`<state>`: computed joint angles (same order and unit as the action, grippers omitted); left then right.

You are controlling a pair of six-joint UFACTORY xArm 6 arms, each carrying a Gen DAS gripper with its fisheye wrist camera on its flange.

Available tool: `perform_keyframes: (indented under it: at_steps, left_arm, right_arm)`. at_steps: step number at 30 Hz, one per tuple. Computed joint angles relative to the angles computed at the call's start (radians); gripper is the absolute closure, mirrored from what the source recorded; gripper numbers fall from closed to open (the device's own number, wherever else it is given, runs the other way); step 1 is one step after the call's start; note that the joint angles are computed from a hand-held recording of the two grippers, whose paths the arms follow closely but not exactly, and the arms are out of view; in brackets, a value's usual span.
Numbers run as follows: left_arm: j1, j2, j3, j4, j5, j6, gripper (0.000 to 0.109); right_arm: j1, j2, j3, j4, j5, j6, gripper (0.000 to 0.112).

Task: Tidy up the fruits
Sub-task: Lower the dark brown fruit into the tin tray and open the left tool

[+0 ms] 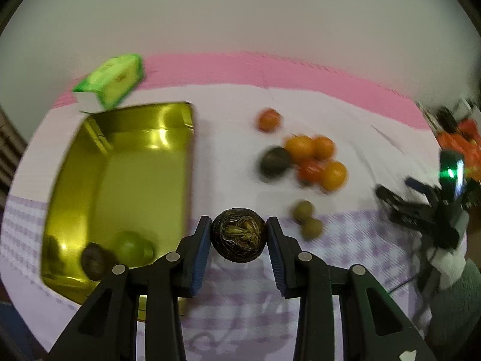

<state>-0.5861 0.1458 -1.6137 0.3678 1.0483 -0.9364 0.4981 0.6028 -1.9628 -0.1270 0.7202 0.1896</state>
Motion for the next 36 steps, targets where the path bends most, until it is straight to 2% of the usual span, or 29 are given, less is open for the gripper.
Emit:
perform_keyframes:
  at_steps: [7, 15, 23, 36]
  left_arm:
    - [0.072, -0.116, 0.128, 0.051, 0.025, -0.082, 0.075]
    - [0.153, -0.201, 0.245, 0.047, 0.025, -0.094, 0.075]
    - [0.219, -0.189, 0.291, -0.004, 0.011, -0.061, 0.075]
    - [0.236, -0.156, 0.293, -0.060, 0.024, -0.022, 0.075]
  right_arm:
    - [0.000, -0.001, 0.001, 0.000, 0.000, 0.000, 0.009]
    - [0.000, 0.001, -0.003, 0.001, 0.001, -0.001, 0.009]
    - [-0.001, 0.002, -0.005, 0.003, 0.002, -0.003, 0.009]
    - [-0.002, 0.009, -0.013, 0.003, 0.004, -0.001, 0.009]
